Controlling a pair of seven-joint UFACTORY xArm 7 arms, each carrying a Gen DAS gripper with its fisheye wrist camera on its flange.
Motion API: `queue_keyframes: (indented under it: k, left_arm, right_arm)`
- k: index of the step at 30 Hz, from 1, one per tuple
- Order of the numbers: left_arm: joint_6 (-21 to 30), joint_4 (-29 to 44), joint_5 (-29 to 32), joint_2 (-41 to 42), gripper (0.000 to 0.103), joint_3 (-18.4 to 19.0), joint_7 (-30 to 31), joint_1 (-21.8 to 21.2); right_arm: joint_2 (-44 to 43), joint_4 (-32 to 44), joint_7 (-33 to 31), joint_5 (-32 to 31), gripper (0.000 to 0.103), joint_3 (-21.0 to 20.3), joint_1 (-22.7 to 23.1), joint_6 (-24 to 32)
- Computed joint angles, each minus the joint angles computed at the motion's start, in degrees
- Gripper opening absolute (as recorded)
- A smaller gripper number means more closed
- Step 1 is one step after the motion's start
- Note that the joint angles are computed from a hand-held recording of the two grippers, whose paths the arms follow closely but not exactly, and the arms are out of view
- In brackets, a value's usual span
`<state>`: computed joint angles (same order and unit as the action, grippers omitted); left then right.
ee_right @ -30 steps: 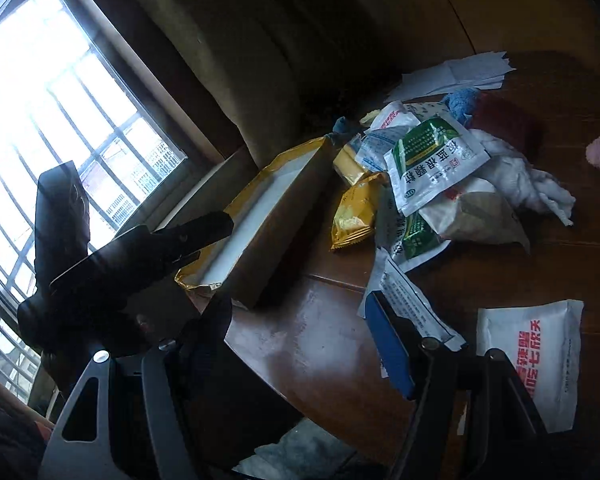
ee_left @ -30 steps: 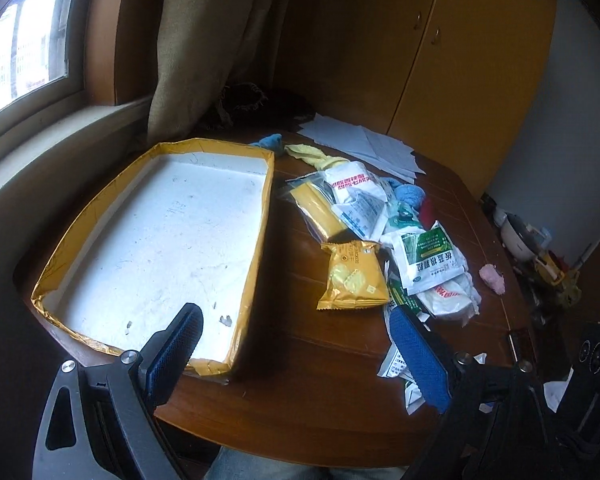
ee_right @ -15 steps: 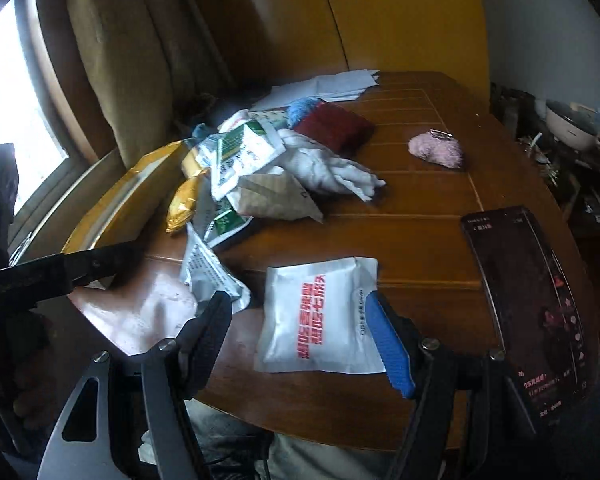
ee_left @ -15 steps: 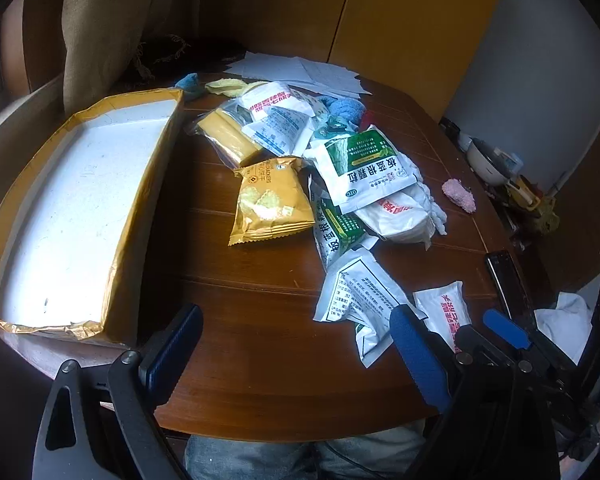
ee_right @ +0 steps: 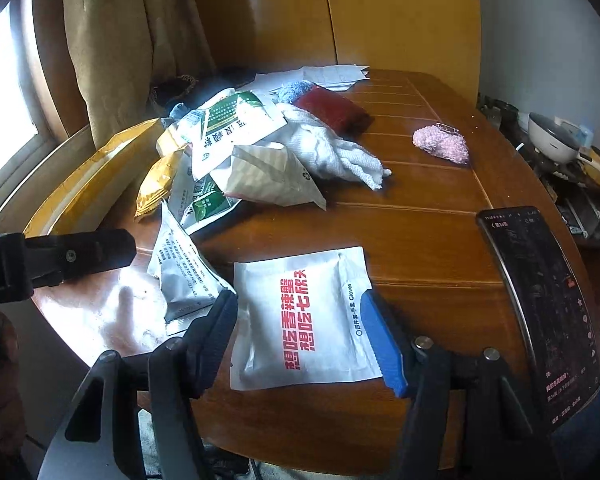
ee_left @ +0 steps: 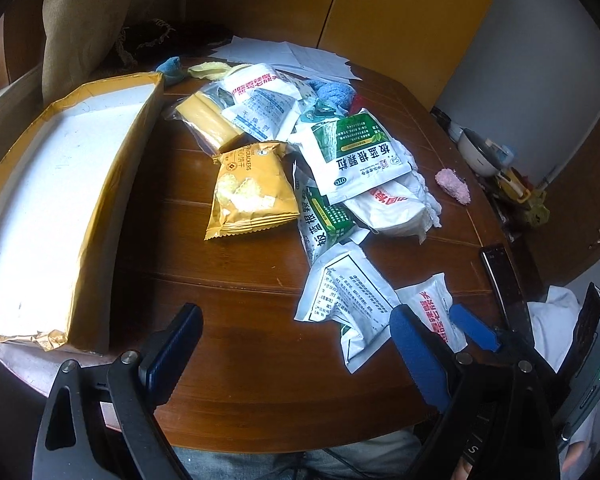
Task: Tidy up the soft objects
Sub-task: 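Move both tools toward the white packets lying on the table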
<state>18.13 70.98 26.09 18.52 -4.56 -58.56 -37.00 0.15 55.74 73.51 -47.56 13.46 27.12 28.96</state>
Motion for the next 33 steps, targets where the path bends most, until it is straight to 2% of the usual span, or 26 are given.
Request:
queue_keyframes:
  k: [5,8,9,10,14,16,18,20,21,22,24,26,29,32,33]
  left_arm:
    - [-1.11,-0.41,-1.17,0.01,0.096,-0.89,2.31,0.46]
    - [-1.37,-0.46,-2.88,0.27,0.096,-1.49,3.91,0.88]
    - [-1.68,-0.64,-3.38,0.23,0.096,-1.57,4.36,0.98]
    - [-1.87,-0.72,-3.61,0.21,0.096,-1.41,4.41,0.84]
    - [-2.53,-0.64,-5.19,0.50,0.096,-1.47,5.22,0.89]
    - [-3.41,-0.92,-6.45,0.53,0.096,-1.91,6.23,1.33]
    - [-4.99,-1.59,-7.31,0.21,0.096,-1.88,6.82,1.42]
    - [-6.54,-2.26,-8.04,-0.11,0.096,-1.69,6.99,1.36]
    - [-7.21,-2.47,-8.70,-0.14,0.096,-1.84,7.29,1.53]
    - [-7.61,-2.50,-9.81,-0.06,0.096,-2.38,8.00,1.98]
    - [-7.13,-1.92,-11.54,0.38,0.096,-3.03,9.44,2.32]
    - [-6.96,-1.48,-12.16,0.71,0.096,-2.75,9.93,1.92]
    - [-4.90,0.64,-13.70,2.07,0.096,-3.19,11.08,1.88]
    - [-0.62,4.85,-16.09,4.91,0.096,-4.09,12.94,2.40]
    - [0.62,6.11,-16.97,5.80,0.096,-4.43,13.53,2.64]
  right_arm:
    - [1.01,1.51,1.10,-3.40,0.053,0.51,1.27,3.35]
    - [0.91,1.38,1.69,-4.66,0.048,0.24,1.54,3.18]
    - [0.68,1.04,1.98,-5.27,0.037,0.09,1.46,1.72]
    - [0.71,1.01,1.23,-5.11,0.019,0.03,1.35,0.09]
    - [2.19,2.80,-0.56,-5.15,0.008,0.43,2.41,1.20]
    - [2.05,2.18,-1.69,-4.25,0.003,0.05,2.45,-1.17]
    - [0.95,-0.24,-3.95,-0.30,0.003,-0.81,1.34,-7.13]
    - [-1.06,-2.89,-1.71,-0.65,0.004,-1.32,0.16,-11.51]
    - [-1.99,-3.67,-0.79,-1.50,0.010,-1.03,-0.31,-11.95]
    - [-2.98,-4.37,0.20,-2.44,0.028,-0.68,-0.91,-11.97]
    - [-5.19,-6.47,3.19,-4.49,0.055,-0.12,-2.73,-14.29]
    - [-6.98,-8.42,3.48,-3.46,0.056,0.39,-4.44,-16.61]
    - [-7.60,-8.66,0.61,0.52,0.056,1.82,-5.87,-13.30]
    - [-6.36,-8.54,-2.91,6.49,0.056,1.16,-5.74,-12.35]
    - [-6.24,-8.61,-2.16,6.03,0.056,2.03,-6.78,-12.49]
